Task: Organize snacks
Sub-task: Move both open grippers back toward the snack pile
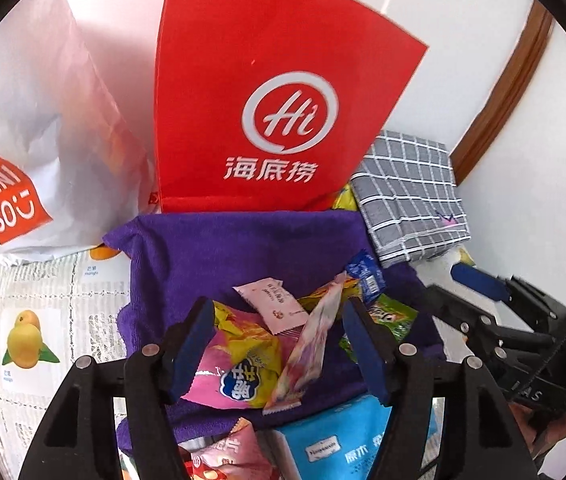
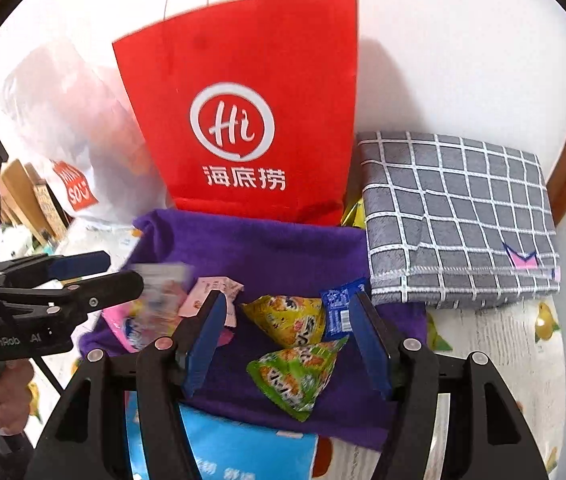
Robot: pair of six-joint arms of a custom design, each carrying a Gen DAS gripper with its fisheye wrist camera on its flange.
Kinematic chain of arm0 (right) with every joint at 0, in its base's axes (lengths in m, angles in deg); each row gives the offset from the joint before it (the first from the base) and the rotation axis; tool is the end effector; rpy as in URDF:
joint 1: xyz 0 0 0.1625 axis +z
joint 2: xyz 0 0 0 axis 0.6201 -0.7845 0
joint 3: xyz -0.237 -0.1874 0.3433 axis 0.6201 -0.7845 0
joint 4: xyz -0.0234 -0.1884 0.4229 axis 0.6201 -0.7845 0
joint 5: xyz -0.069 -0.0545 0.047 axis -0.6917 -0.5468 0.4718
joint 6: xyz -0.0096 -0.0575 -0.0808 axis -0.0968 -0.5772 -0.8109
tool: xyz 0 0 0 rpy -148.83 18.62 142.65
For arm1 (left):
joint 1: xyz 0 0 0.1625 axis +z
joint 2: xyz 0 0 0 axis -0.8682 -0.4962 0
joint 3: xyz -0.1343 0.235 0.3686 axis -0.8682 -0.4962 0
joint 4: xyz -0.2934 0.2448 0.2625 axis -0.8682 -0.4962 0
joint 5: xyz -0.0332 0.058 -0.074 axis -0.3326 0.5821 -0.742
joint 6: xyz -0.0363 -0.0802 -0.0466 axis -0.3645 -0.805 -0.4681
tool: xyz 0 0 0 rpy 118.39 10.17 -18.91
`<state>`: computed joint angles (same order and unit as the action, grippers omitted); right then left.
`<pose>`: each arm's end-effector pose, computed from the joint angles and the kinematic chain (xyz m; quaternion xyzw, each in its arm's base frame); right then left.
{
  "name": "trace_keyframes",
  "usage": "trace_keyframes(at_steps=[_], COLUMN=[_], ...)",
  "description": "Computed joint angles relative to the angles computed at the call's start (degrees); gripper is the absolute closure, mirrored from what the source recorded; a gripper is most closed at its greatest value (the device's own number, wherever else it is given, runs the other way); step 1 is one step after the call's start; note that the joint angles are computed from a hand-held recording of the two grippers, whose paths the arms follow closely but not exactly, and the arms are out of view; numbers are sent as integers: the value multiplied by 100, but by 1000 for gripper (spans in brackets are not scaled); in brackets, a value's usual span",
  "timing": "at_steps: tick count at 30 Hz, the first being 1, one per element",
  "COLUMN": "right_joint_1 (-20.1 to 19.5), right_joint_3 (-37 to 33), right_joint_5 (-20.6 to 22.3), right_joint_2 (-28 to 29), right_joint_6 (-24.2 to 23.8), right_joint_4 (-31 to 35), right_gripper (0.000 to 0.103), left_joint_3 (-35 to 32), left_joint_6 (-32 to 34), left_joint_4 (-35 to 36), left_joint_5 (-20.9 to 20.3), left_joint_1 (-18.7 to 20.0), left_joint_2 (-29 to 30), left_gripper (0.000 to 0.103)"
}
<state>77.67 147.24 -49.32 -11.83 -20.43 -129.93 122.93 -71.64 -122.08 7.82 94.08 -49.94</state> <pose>0.3224 -0.4574 0.1202 0.3605 -0.8855 0.1960 0.2182 -0.1709 -0.3714 0.2841 0.0413 0.8919 -0.3662 0.2622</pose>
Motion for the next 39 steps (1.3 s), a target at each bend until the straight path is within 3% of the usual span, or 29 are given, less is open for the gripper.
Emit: trace_keyframes(at_steps=[7,16,26,33,39], right_joint_1=[-8,211,357,457,462], right_joint_3=[321,817,1385,1844,2236], right_joint_5=[103,-143,-150,49,243], right_joint_2=[-524,-1121,-1401,-1506,-1382], right_joint_6=[559,650,948,1029,929], right_joint_4=[434,558,553,489,298], right_gripper=[40,40,40,51,54], left_joint_3=[-17,25,79,136,223], left_joint_6=[-189,-982,-2947,-4567,-5573], left_joint_4=[271,1168,3771,5614,6621], left_joint_5=[48,15,-145,-570,-994], left_joint_1=[-379,-961,-1981,-2747,-3326], left_joint_2=[-141,-505,-1359,-2089,-2528], left_gripper=[38,38,38,38,38])
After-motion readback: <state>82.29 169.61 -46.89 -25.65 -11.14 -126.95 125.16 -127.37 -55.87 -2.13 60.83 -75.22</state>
